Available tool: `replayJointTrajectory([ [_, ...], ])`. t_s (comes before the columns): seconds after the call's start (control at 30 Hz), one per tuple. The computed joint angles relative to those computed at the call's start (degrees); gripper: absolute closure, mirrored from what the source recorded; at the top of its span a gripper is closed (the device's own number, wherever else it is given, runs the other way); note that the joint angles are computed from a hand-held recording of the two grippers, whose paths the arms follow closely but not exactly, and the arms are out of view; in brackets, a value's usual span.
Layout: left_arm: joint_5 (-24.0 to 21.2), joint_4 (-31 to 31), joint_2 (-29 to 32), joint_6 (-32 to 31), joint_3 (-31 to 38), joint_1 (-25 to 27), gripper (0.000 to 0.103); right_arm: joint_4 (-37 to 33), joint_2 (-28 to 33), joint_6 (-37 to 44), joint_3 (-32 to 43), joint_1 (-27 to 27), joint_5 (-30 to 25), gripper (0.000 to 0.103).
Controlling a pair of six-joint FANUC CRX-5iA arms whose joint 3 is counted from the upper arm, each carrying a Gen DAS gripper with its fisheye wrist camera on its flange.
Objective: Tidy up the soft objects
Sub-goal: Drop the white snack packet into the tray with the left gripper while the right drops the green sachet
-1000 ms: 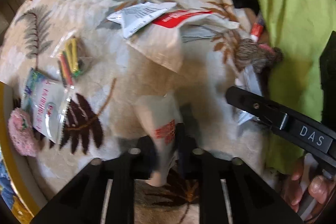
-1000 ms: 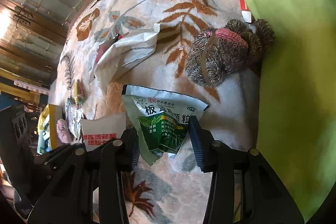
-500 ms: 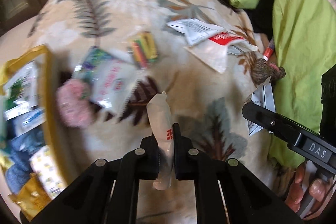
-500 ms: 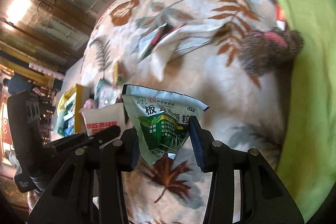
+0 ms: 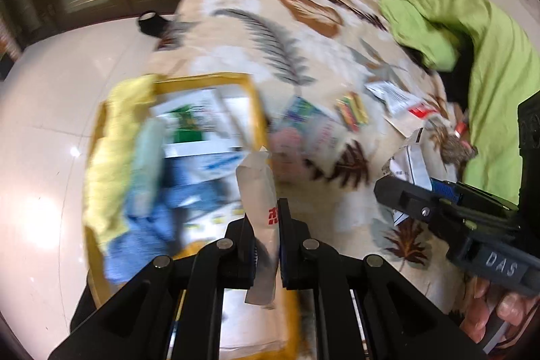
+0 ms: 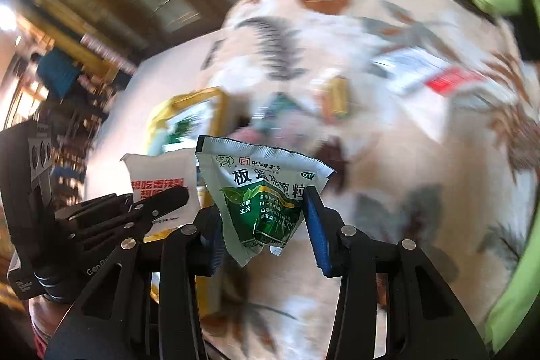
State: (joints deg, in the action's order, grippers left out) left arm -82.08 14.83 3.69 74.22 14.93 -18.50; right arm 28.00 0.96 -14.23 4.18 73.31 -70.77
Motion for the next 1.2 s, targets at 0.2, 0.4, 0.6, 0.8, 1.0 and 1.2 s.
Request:
replayJointTrajectory([
  [0.2,0.1,0.7,-1.2,-0.5,-1.8,5.1,0.095,-4.5,10.3,13.9,14.1,-3.2,-2.0,0.061],
  [0.4,0.8,1.1,-1.8,-0.4,-4.2,8.3,0.095,-8.9,20.6,25.3,28.2,-5.2,-8.5,0.061],
  [0.6,1.4,1.3,-1.9,-0.1,-5.6,9.9,0.091,-11.7,26.4,30.4,35.2,-6.5,-13.0,0.061],
  [0.8,0.9,1.4,-1.3,2.2,-6.0,11.4,0.071,-15.1,25.2,28.9,33.1,-7.4,-9.5,0.057],
  [1.0,0.5,2.5,-1.4,3.0,-6.0,13.0,0.056,-14.4,25.8,30.1,34.5,-6.8,-10.2,0.055],
  [1.2,1.0,3.8,-2.3,2.7,-5.3,13.9,0.055,-11.7,30.3,34.6,42.4,-6.0,-17.1,0.050],
])
